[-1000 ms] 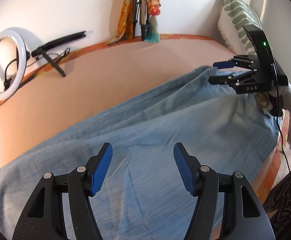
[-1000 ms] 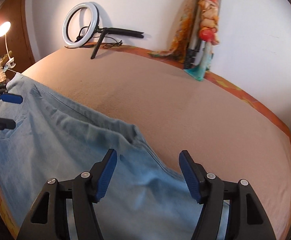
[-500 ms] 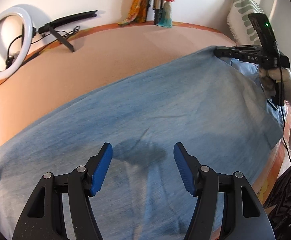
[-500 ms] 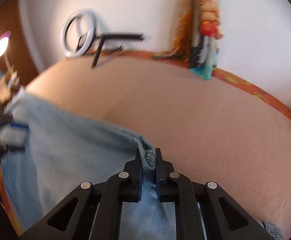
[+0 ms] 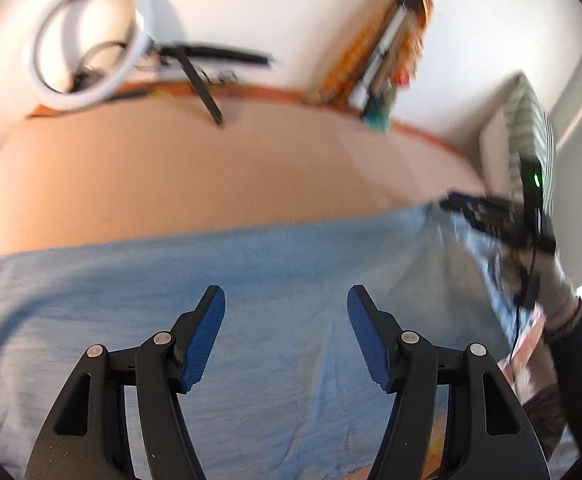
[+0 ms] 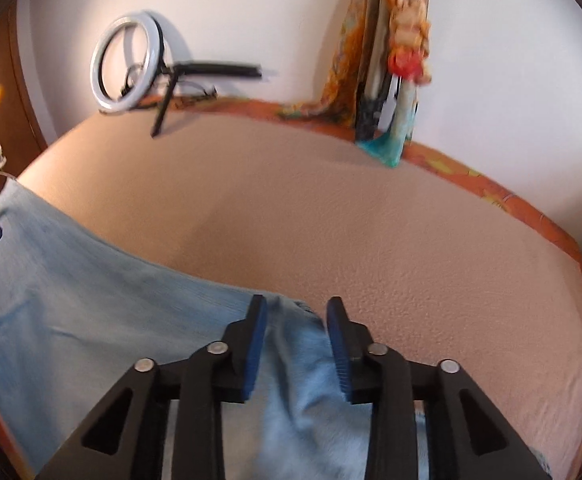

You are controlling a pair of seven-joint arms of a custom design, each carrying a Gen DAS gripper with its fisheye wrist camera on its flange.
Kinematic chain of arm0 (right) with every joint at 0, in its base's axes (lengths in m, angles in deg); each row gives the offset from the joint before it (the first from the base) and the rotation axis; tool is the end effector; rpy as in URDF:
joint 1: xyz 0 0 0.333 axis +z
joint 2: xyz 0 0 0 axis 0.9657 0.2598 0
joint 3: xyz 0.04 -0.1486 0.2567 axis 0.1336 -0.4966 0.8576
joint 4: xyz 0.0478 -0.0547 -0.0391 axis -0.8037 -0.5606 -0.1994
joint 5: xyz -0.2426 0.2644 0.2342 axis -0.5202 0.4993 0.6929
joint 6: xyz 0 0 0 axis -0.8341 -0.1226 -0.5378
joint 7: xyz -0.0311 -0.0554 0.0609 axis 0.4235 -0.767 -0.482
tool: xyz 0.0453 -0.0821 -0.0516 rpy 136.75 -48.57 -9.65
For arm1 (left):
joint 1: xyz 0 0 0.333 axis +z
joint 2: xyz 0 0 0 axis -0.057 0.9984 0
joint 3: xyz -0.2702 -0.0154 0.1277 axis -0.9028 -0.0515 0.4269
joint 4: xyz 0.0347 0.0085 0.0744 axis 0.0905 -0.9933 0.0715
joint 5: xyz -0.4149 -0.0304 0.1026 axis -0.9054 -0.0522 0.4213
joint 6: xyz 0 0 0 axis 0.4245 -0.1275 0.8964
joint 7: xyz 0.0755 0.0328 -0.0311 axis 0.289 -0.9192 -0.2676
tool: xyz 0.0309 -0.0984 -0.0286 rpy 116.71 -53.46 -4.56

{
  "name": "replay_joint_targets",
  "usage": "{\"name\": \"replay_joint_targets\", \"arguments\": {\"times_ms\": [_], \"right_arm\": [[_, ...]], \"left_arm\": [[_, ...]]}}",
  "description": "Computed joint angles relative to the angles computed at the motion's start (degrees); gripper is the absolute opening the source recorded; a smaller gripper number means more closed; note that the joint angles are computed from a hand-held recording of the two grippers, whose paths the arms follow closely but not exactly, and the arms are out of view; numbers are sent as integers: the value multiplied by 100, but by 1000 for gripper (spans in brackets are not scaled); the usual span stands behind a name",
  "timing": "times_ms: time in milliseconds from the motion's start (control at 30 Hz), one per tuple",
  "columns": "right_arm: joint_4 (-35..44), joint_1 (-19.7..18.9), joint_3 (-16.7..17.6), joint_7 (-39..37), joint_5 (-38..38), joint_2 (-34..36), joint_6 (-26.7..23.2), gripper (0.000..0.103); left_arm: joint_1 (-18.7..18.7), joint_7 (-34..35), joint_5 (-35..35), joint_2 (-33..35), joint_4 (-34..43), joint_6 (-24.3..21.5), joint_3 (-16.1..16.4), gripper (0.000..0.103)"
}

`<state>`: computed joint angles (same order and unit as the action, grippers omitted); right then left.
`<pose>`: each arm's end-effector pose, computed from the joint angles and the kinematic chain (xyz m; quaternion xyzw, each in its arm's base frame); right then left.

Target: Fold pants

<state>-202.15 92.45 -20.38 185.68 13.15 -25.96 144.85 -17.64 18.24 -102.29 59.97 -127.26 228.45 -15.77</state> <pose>0.5579 0.2223 0.3500 -0.7357 0.6145 -0.1778 0.2225 0.5380 -0.2402 0.4438 -0.5980 0.7322 -0.3201 0.0616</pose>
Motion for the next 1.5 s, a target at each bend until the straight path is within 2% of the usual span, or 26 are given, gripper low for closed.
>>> {"name": "replay_joint_targets", "arguments": {"times_ms": [67, 133, 233, 267, 400, 500, 567, 667, 767, 867, 933, 1067, 1100, 1133, 1233, 1333, 1467, 1500], "right_arm": [[-64, 41, 36, 140, 35, -142, 54, 48], [-183, 65, 141, 76, 319, -302, 170, 51], [-319, 145, 272, 96, 488, -495, 262, 55], [-355, 175, 314, 117, 535, -539, 310, 57], [-421, 282, 456, 315, 473, -628, 405, 58], [-435, 392, 532, 336, 629, -606, 489, 58], [-444, 428, 555, 543, 457, -598, 507, 58], [-420, 499, 592, 836, 157, -552, 489, 58], [-385, 581, 613, 1100, -154, -506, 464, 58], [-394, 640, 614, 1247, -357, -526, 448, 58], [-423, 660, 620, 1301, -427, -559, 449, 58], [-425, 647, 615, 1562, -699, -572, 404, 58], [-430, 638, 611, 1626, -754, -577, 383, 58], [-432, 630, 606, 1656, -780, -575, 368, 58], [-438, 596, 584, 1752, -855, -566, 334, 58], [-434, 568, 565, 1896, -984, -561, 288, 58], [-420, 542, 553, 1928, -1064, -570, 267, 58], [-416, 538, 551, 1909, -1057, -568, 264, 58]], "left_arm": [[97, -279, 371, -278, -221, 160, 18, 63], [152, -379, 488, -592, -484, 202, 111, 63], [44, -127, -189, -1188, -1017, 209, 553, 63], [121, -220, -161, -1380, -1213, 244, 582, 63], [872, -1122, 873, -2313, -2131, 311, 388, 63], [1236, -1621, 1259, -2840, -2594, 33, 519, 63], [1506, -1952, 1442, -3141, -2861, -211, 631, 63], [1796, -2166, 1679, -3540, -3293, -216, 784, 63], [2108, -2337, 1805, -3729, -3616, -70, 936, 63], [2283, -2432, 1636, -3652, -3788, 159, 1287, 63], [2539, -2579, 1574, -3530, -3901, 409, 1369, 63], [2388, -2452, 1110, -3086, -3864, 686, 1879, 63], [2237, -2351, 901, -3024, -3864, 778, 2060, 63], [1909, -2116, 558, -2957, -3873, 974, 2417, 63], [1393, -1654, -59, -2829, -3808, 1192, 2869, 61], [1236, -1386, -432, -2751, -3776, 1274, 2970, 60], [1304, -1215, -677, -2794, -3836, 1418, 2894, 47], [1335, -1178, -688, -2789, -3834, 1412, 2879, 47]]}}
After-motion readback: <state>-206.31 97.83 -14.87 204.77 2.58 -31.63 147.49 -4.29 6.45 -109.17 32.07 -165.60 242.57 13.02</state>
